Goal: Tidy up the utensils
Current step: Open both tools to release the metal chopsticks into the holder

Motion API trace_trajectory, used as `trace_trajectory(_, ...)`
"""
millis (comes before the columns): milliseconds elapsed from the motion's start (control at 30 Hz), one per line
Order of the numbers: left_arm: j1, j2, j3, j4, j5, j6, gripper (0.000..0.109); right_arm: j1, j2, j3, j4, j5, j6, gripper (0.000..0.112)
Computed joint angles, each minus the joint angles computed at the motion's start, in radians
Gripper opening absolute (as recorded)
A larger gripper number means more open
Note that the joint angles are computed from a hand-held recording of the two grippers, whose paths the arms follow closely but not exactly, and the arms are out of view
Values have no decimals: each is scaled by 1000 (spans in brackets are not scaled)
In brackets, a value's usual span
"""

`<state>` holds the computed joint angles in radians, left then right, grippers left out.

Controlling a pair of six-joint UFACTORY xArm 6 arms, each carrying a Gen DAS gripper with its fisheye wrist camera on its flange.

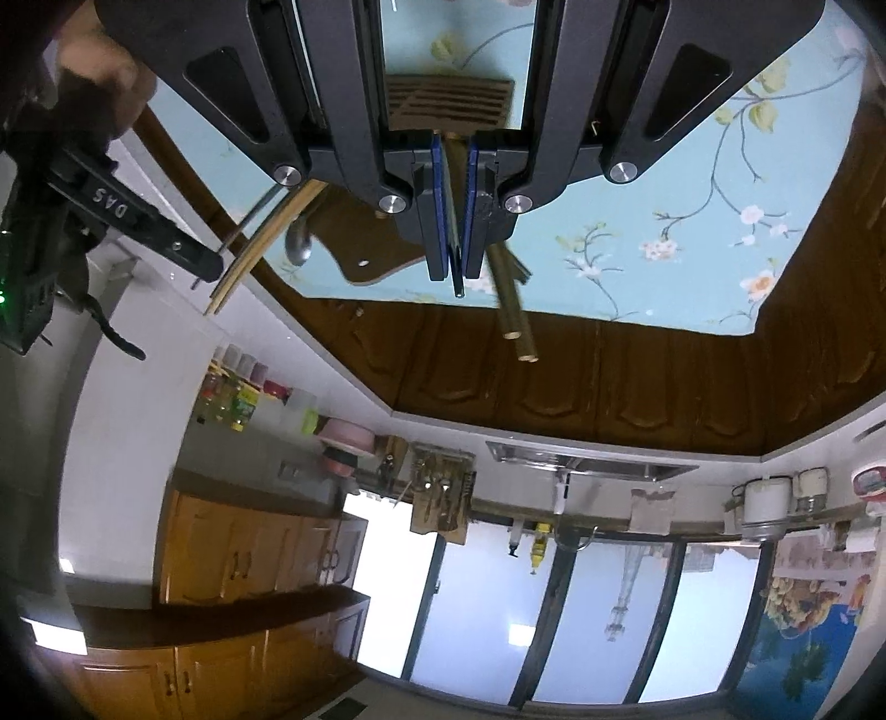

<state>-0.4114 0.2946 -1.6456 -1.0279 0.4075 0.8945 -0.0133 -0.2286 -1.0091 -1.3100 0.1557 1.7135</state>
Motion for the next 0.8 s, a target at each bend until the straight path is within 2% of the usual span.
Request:
trace_trajectory(67,9,1,-5,-18,27,7,4,-2,0,2,36,-2,-33,4)
trace_trajectory(500,15,13,-26,40,46,-43,4,-12,8,1,61,-13,-53,5)
trace_trajectory(567,18,19,-35,69,73,-73,4,-14,12,5,92,-20,-79,9)
trace_trajectory(700,16,-2,-5,68,72,-70,5,-19,15,13,95,-38,-71,10)
trace_trajectory(767,18,-23,26,55,67,-63,7,-22,3,24,68,-39,-30,17)
trace_trajectory(800,19,-36,45,49,63,-62,14,-20,-8,30,42,-30,0,22)
